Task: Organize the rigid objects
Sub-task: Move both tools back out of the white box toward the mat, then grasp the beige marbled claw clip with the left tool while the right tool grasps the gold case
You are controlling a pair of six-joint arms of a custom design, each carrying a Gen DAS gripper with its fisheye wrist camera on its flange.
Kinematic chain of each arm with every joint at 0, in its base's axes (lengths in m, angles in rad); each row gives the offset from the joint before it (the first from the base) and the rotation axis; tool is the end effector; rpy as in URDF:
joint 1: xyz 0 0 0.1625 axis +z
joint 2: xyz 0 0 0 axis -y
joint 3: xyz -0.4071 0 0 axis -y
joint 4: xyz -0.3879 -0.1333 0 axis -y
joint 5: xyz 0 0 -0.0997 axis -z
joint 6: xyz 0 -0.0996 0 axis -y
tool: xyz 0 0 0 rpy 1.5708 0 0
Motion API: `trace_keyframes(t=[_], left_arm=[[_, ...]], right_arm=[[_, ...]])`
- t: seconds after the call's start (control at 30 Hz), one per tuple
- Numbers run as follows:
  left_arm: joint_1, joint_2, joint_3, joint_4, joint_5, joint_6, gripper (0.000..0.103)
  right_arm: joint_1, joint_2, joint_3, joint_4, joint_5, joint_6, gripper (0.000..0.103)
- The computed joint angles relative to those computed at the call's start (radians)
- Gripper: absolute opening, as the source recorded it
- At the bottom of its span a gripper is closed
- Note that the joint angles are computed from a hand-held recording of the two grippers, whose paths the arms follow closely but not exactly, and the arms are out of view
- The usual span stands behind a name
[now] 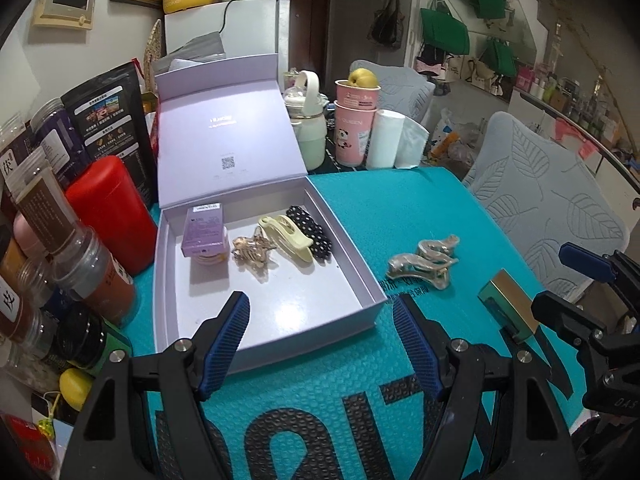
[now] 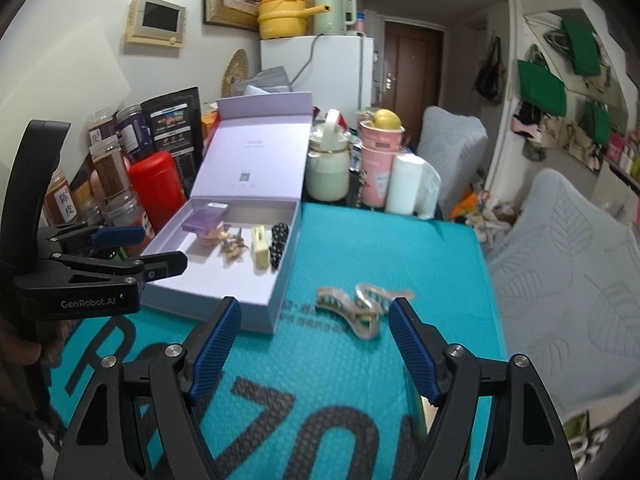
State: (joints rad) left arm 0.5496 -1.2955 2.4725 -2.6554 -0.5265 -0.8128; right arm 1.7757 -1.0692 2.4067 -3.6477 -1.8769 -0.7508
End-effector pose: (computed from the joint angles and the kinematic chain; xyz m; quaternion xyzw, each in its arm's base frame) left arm -0.1874 -0.3721 0.1370 0.1130 0.8587 -0.3711 0.3348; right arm 0.1872 -0.3932 0.1391 0.3749 -0.8436 0.3056 0.2332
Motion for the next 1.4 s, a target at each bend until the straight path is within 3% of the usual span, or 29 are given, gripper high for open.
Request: trace_keyframes(t=[0.23, 0.3, 0.4, 0.6, 0.97, 1.17, 1.4], left_arm=[[-0.035, 0.030, 0.043, -0.091, -0.040, 0.018, 0.075], [-0.044, 0.038, 0.049, -0.089, -0.044, 0.011, 0.103], [-0.064, 0.054, 0.059, -0.089, -0.033, -0.004, 0.103], [-0.054, 0.094, 0.050, -0.151, -0.078, 0.048, 0.103], [0.006, 0.246, -0.020, -0.353, -0.147, 0.217, 0.103], [0.037, 0.333, -0.107, -0.386, -0.122, 0.318, 0.103], [0.132, 0.403, -0.215, -0.458, -0.244, 0.482, 0.103]], right_arm=[[-0.029, -0.023, 0.071, -0.064, -0.011, 0.021, 0.077], [-0.036, -0.028, 0.088, -0.082, -0.012, 0.025, 0.077], [-0.049, -0.034, 0.110, -0.107, -0.015, 0.033, 0.077], [-0.084, -0.051, 0.142, -0.132, -0.017, 0.042, 0.077], [-0.171, -0.081, 0.153, -0.140, 0.004, 0.021, 0.077], [-0.216, -0.101, 0.131, -0.094, 0.015, 0.002, 0.077], [-0.268, -0.095, 0.065, 0.001, 0.032, 0.001, 0.077]])
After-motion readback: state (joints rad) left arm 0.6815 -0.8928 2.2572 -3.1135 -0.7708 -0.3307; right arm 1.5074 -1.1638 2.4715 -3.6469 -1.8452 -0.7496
